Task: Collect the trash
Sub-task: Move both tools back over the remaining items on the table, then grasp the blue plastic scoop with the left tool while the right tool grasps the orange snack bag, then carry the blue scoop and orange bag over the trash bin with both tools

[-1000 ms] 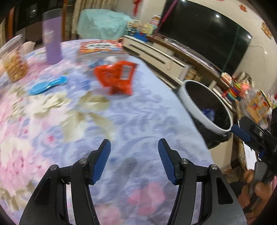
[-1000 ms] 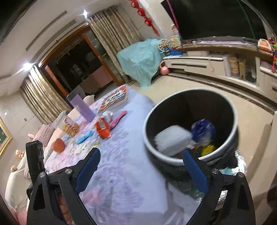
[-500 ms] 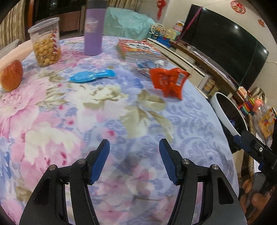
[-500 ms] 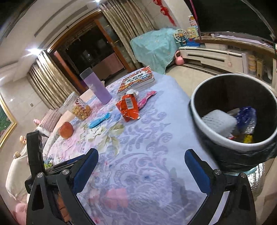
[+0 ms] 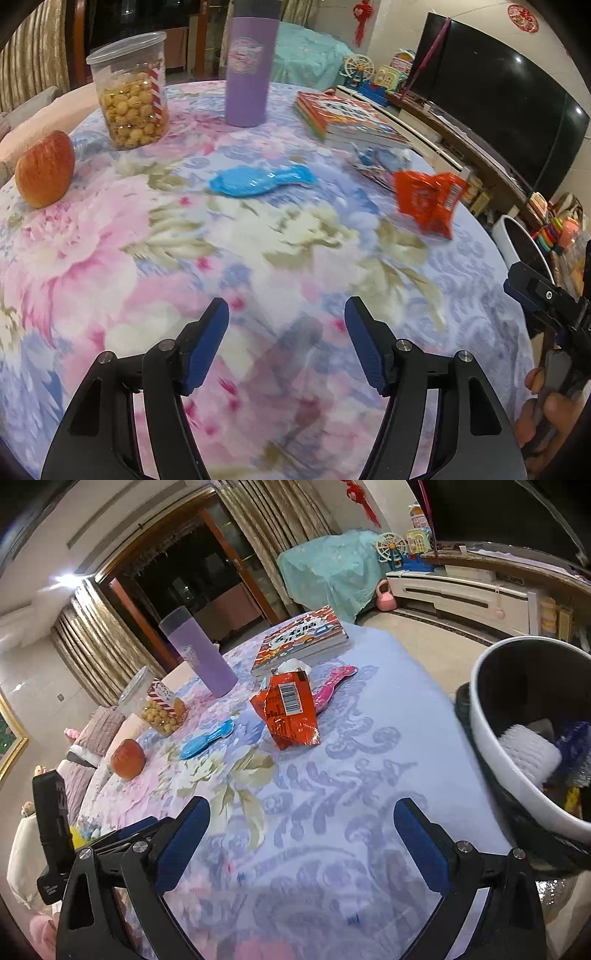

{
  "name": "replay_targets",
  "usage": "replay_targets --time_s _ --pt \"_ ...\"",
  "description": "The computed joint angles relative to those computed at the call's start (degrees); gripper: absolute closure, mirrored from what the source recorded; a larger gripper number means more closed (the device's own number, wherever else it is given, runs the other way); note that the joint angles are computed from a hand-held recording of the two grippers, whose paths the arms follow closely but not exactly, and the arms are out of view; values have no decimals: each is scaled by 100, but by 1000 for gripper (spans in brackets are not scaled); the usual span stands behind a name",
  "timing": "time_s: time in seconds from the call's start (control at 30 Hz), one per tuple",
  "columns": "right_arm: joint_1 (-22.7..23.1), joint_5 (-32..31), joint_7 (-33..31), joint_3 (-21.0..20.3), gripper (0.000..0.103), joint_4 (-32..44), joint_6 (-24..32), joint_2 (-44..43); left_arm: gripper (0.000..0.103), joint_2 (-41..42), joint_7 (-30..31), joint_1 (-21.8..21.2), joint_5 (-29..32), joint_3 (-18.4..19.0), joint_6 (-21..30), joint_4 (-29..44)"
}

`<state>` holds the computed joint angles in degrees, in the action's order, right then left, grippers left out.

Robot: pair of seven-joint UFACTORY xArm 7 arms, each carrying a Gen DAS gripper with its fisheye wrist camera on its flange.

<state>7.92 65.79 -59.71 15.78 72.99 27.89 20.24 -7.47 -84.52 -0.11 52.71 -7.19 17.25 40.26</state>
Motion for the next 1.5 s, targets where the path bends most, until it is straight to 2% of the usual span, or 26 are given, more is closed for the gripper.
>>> replay_targets --time_s 0.23,0.5,0.6,0.83,0.9,0.97,1.0,1.03,1.07,1.13,1.37,1.5 --pt "197 -382 218 143 2 423 -271 377 34 228 367 203 61 261 -104 179" --pt "272 -1057 768 336 2 938 -594 833 25 748 1141 178 -10 594 -32 768" --pt "267 -1363 1111 386 3 1149 -620 1019 19 1038 1666 132 -234 737 14 1071" --pt "359 -2247 1901 454 4 1612 -772 1465 19 1656 2647 -102 -503 1084 142 1672" --pt "314 -2419 2054 522 8 1706 -784 1567 19 1711 2702 -174 -488 1183 79 1706" --pt "272 -2570 2191 571 20 1786 -786 1655 21 1765 2796 -216 -530 1249 -30 1750" --pt "243 -2630 2243 599 24 1800 -784 1681 31 1779 2793 -255 -489 1289 -74 1760" --pt "214 -2679 2303 623 32 1825 -762 1713 39 1805 2997 -237 -640 1260 -147 1762" --pt "175 -2710 2350 654 44 1840 -740 1737 42 1833 3134 -242 -749 1239 -138 1784" --pt "154 -2802 2472 666 56 1886 -679 1776 43 1838 2978 -437 -484 1366 7 1841" --pt "-338 -2403 2047 1104 57 1607 -628 1602 44 1488 2605 -466 -587 1279 -119 1457" --pt "-578 -1910 1601 1210 57 1304 -509 1321 44 1120 1996 -512 -375 1094 -173 1070"
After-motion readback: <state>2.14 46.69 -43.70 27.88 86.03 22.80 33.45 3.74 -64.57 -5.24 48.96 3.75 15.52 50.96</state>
